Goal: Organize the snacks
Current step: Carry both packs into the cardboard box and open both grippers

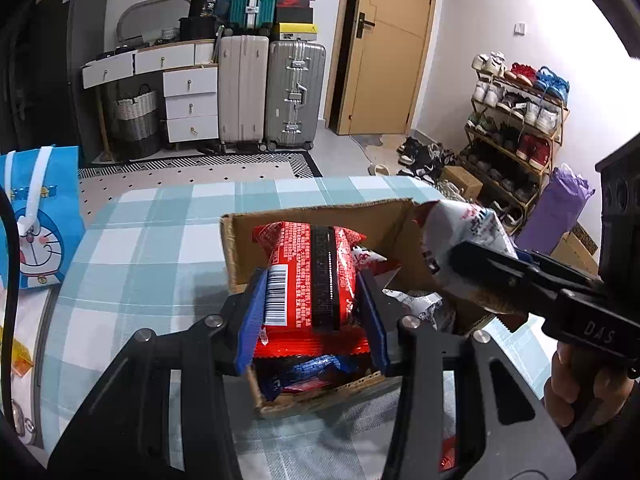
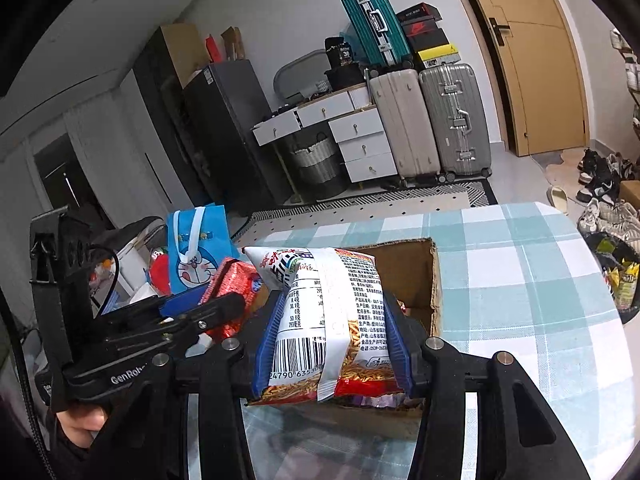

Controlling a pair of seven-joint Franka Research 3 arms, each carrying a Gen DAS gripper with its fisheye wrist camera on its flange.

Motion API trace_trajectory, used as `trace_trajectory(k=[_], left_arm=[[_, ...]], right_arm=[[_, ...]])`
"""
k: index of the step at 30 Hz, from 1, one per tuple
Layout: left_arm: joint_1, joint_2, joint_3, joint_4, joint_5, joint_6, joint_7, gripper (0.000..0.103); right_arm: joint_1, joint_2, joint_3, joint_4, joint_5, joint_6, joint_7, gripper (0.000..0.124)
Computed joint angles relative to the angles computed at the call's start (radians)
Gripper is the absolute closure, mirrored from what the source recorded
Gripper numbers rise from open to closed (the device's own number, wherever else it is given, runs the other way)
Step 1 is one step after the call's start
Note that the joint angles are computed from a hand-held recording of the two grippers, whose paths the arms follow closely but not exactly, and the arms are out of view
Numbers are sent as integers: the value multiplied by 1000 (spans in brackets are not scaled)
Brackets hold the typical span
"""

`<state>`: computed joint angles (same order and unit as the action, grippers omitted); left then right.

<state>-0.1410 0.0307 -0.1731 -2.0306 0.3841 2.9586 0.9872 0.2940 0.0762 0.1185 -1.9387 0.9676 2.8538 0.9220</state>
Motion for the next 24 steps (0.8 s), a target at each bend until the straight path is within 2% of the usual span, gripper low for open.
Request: trace_trajectory(k=[3, 7, 10, 13, 18, 22, 24], left_arm=[[-5, 33, 6, 24, 45, 3, -34, 61], [-4, 73, 9, 53, 33, 0, -16, 61], [18, 95, -16, 53, -62, 40, 76, 61], [-13, 111, 21, 71, 5, 32, 19, 61], [-6, 112, 12, 71, -11, 15, 38, 61], [10, 104, -10, 62, -76, 27, 84, 60], [2, 93, 2, 52, -59, 26, 68, 55]], right_arm=[[-1, 17, 1, 12, -3, -4, 3, 76], [-8, 39, 6, 31, 11, -3, -2, 76], [-18, 59, 13, 50, 30, -18, -16, 76], [-15, 77, 12, 58, -15, -17, 8, 76], [-25, 90, 19, 64, -32, -34, 22, 76], [-39, 60, 40, 44, 75, -11, -89, 74], [-27, 41, 31, 28, 61, 13, -88, 73]])
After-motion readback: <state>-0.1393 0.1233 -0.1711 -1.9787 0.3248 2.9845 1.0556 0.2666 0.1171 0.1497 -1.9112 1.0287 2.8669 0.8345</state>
